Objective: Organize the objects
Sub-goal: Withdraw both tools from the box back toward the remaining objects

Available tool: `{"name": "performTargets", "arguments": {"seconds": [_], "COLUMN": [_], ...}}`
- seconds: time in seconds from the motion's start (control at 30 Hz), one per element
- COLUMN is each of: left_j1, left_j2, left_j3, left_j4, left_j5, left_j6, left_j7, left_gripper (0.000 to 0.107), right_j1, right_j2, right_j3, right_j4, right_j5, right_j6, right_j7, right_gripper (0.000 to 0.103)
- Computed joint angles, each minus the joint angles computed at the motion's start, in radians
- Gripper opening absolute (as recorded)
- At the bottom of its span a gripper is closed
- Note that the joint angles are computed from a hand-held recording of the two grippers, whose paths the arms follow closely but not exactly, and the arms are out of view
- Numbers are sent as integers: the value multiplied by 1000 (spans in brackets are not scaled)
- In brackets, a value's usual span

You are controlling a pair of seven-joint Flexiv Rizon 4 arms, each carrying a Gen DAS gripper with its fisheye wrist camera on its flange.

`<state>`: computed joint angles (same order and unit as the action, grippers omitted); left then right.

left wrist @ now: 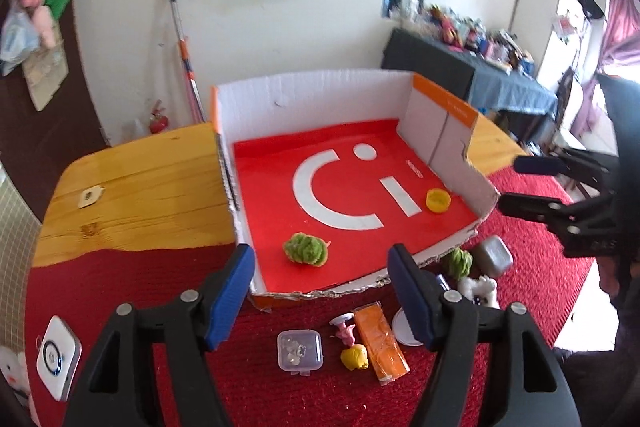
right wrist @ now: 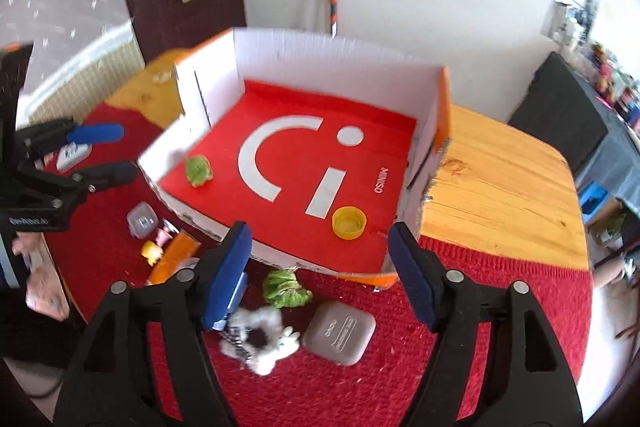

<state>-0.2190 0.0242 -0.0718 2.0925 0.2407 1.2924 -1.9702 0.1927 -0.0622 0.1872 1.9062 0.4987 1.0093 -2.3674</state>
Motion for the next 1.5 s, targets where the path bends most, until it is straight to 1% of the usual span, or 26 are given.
{"name": "performTargets", "arguments": {"seconds": [0.03,0.07,0.1,0.2,0.27,0.37,0.43,0.47,0.57,0.67,0.73,0.83,0.87,0.97,1.1,1.2,1.37,1.5], "left_j1": [2,5,10,25,32,43,50,52,54,43,35,15,6,-17,-33,-36,-35,-27], "left_j2": [11,17,27,56,68,88,100,103,115,117,114,106,100,85,77,72,61,56], "left_j3": [-1,-4,-8,-32,-47,-72,-94,-102,-128,-145,-157,-164,-161,-135,-121,-109,-90,-72], "left_j4": [1,2,1,1,1,5,4,4,6,9,13,11,11,22,19,19,18,21], "left_j5": [41,68,108,229,277,354,416,440,521,582,625,672,673,651,651,647,628,594], "left_j6": [2,2,-2,-13,-24,-40,-61,-67,-94,-117,-135,-176,-184,-168,-178,-176,-178,-173], "left_j7": [-48,-79,-124,-255,-313,-418,-495,-526,-638,-717,-785,-856,-864,-859,-861,-866,-844,-803], "left_gripper": [74,76,76,79,82,83,85,87,89,89,92,92,92,92,92,92,92,92], "right_j1": [-10,-14,-14,-6,-1,16,30,39,67,82,86,85,84,74,59,48,31,14], "right_j2": [21,40,53,93,122,142,153,159,164,155,146,126,114,92,73,63,40,18], "right_j3": [-2,-4,-7,-16,-28,-42,-50,-53,-61,-70,-68,-56,-51,-40,-25,-15,-7,2], "right_j4": [4,17,30,73,96,128,148,163,192,209,219,240,247,253,245,241,232,217], "right_j5": [24,48,61,127,158,193,220,248,309,348,365,376,372,355,349,333,298,264], "right_j6": [0,19,37,105,125,166,195,226,292,302,311,349,361,367,370,378,377,376], "right_j7": [-10,-12,-15,-44,-45,-48,-64,-86,-139,-161,-169,-156,-140,-105,-92,-78,-39,3], "right_gripper": [73,77,78,78,79,84,85,85,85,85,85,85,85,85,85,85,85,85]}}
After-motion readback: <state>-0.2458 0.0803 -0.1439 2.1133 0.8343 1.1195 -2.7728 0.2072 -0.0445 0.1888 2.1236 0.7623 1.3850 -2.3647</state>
